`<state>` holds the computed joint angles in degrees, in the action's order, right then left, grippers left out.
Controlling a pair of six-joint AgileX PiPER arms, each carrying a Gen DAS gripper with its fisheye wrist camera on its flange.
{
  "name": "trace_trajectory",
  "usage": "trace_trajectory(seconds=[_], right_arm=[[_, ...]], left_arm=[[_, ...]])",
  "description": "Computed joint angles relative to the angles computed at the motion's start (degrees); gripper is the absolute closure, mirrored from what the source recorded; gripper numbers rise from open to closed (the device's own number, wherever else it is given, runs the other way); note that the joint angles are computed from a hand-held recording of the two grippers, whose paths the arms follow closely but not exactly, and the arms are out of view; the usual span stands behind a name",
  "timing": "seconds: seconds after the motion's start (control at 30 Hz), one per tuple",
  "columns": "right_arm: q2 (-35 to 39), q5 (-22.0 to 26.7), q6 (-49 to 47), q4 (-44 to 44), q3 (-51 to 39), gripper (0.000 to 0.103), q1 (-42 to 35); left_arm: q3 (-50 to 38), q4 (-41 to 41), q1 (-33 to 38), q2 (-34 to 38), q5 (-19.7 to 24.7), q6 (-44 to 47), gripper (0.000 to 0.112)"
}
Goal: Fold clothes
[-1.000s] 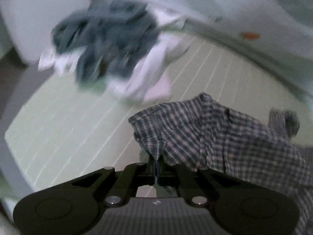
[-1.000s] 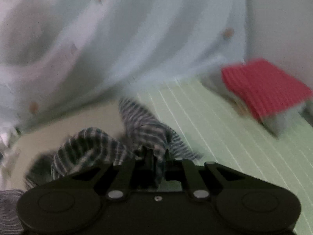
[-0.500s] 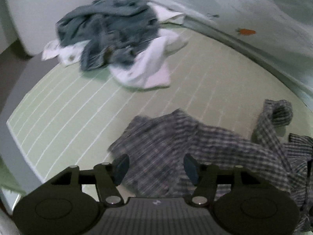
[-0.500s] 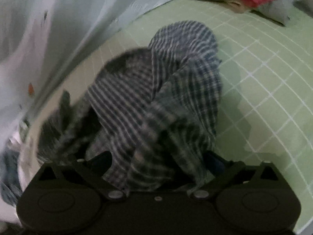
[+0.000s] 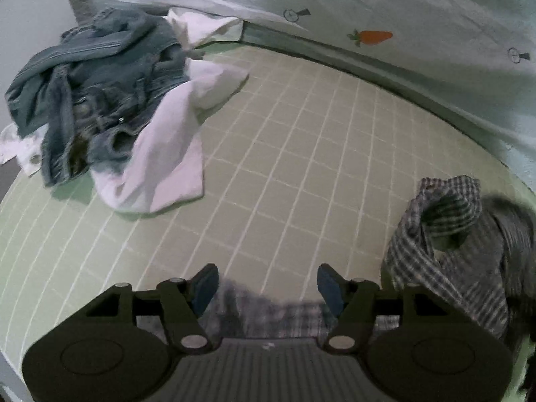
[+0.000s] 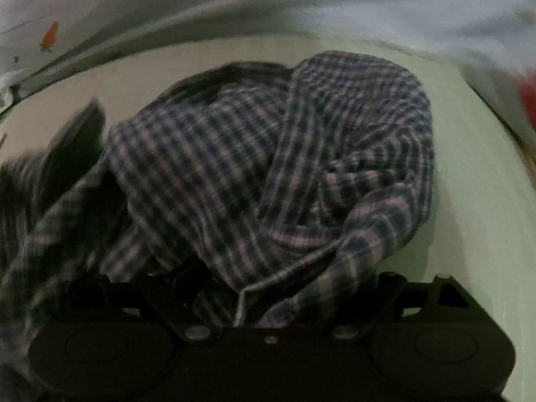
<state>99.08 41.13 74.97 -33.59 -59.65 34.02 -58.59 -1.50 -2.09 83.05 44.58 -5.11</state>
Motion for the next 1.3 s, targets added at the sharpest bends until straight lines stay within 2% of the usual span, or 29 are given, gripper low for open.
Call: trace_trajectory(seconds=[0.1, 0.17, 0.23, 0.3, 0.37, 0.43, 0.6, 0.63, 0.7, 0.8, 0.93, 1.03, 1.13, 1.17, 1.2, 1.23, 1.3], right_arm=[[9.5, -3.1, -14.2, 2.0, -12.7, 0.007, -6.6], [16.2, -2.9, -20.4, 1.6, -22.4, 0.004, -8.5], [21.4, 0.3, -23.6, 1.3, -31.3, 0.003, -8.7], [23.5, 5.0, -21.9, 0.6, -36.6, 0.003, -7.4], [20.7, 5.7, -15.0, -1.0, -34.3, 0.003, -5.2], [14.5, 3.4, -3.9, -5.1, -25.9, 0.003, -1.7], [4.3, 10.2, 20.4, -10.8, -13.6, 0.001, 12.4], [2.4, 9.6, 23.8, -10.5, -11.2, 0.001, 14.9], [1.2, 10.3, 27.4, -9.2, -10.1, 0.001, 19.9], [3.4, 12.1, 28.0, -8.3, -13.3, 0.001, 25.2], [4.8, 10.1, 30.4, -9.4, -16.3, 0.002, 28.1], [9.0, 8.9, 32.2, -10.3, -20.3, 0.011, 28.4], [14.5, 10.7, 29.5, -5.5, -25.8, 0.025, 27.2], [15.6, 10.2, 29.0, -4.1, -26.2, 0.036, 26.6], [16.0, 9.4, 29.7, -3.5, -25.9, 0.051, 26.5], [16.1, 8.7, 32.0, -4.2, -25.3, 0.054, 26.7], [14.6, 7.8, 37.8, -8.6, -22.7, 0.084, 28.4]], left_arm=[[-2.0, 0.2, -0.4, 4.0, -0.1, -1.2, 0.046], [-2.8, 0.0, -0.4, 6.0, 0.3, -1.2, 0.046], [-3.4, 0.2, -0.7, 7.2, 0.7, -1.4, 0.046], [-3.0, 0.6, -1.1, 6.8, 0.7, -1.9, 0.046], [-2.3, 0.3, -1.2, 5.8, 0.7, -1.9, 0.045], [-1.5, -0.4, -0.9, 4.6, 0.7, -1.5, 0.044], [0.7, -3.8, 0.6, 0.4, 1.5, 2.8, 0.044], [1.3, -4.3, 0.8, -0.8, 1.7, 3.8, 0.044], [2.7, -5.1, 1.1, -3.4, 2.3, 5.6, 0.044], [5.1, -7.1, 3.6, -7.7, 3.4, 11.0, 0.042], [7.6, -10.7, 10.8, -13.1, 5.7, 20.7, 0.041], [7.7, -14.0, 18.8, -14.7, 8.0, 27.5, 0.041], [7.1, -18.1, 26.9, -14.6, 10.2, 34.3, 0.041], [6.8, -19.0, 28.7, -14.6, 10.9, 35.9, 0.041], [6.7, -19.7, 30.2, -14.7, 11.4, 37.2, 0.041], [6.8, -20.2, 31.3, -14.9, 11.8, 38.4, 0.041], [7.1, -21.2, 33.0, -15.5, 12.4, 40.7, 0.041]])
